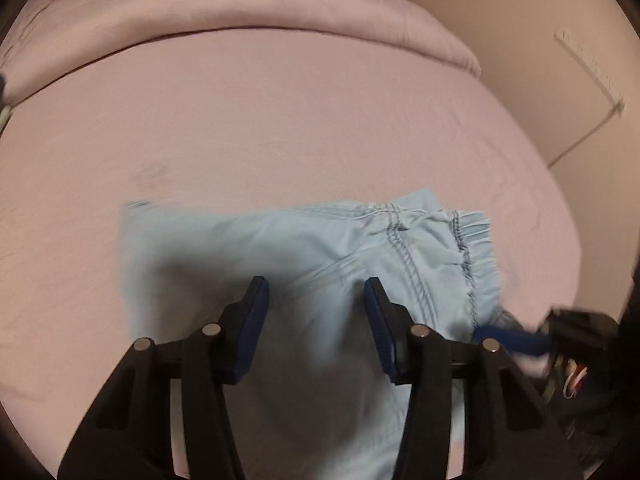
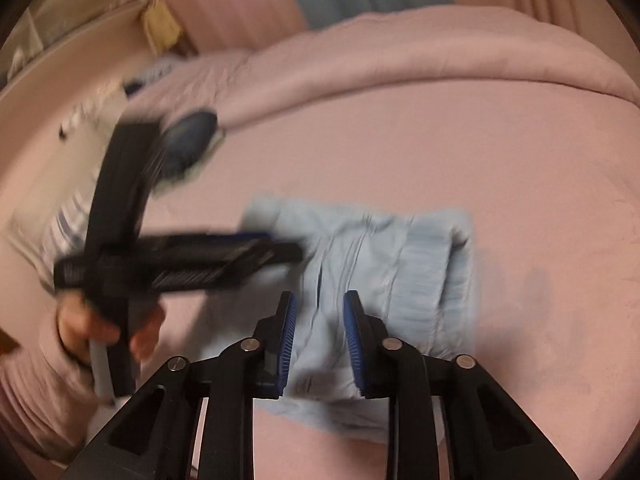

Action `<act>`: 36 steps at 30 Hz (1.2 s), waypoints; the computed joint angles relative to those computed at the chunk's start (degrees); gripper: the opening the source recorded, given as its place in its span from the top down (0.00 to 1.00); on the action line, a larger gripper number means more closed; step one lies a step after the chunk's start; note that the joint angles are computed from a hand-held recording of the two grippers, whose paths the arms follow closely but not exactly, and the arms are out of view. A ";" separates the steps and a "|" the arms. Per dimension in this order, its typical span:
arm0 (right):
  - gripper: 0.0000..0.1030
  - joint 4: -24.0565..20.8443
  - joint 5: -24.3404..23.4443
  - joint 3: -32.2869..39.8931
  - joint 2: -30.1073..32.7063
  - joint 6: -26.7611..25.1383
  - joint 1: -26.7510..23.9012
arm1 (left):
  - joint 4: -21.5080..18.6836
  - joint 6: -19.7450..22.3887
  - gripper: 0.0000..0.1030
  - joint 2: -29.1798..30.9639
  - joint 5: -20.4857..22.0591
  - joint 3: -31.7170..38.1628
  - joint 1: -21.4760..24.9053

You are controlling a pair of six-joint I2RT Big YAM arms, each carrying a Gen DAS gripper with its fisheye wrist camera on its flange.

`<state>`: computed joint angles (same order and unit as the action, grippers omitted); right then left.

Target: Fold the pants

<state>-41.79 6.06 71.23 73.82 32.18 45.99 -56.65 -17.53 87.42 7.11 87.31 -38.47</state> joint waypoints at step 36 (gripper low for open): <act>0.76 -2.36 3.75 -0.39 -0.79 0.34 -2.34 | 2.96 -0.53 0.51 -14.17 -5.55 -16.46 -4.99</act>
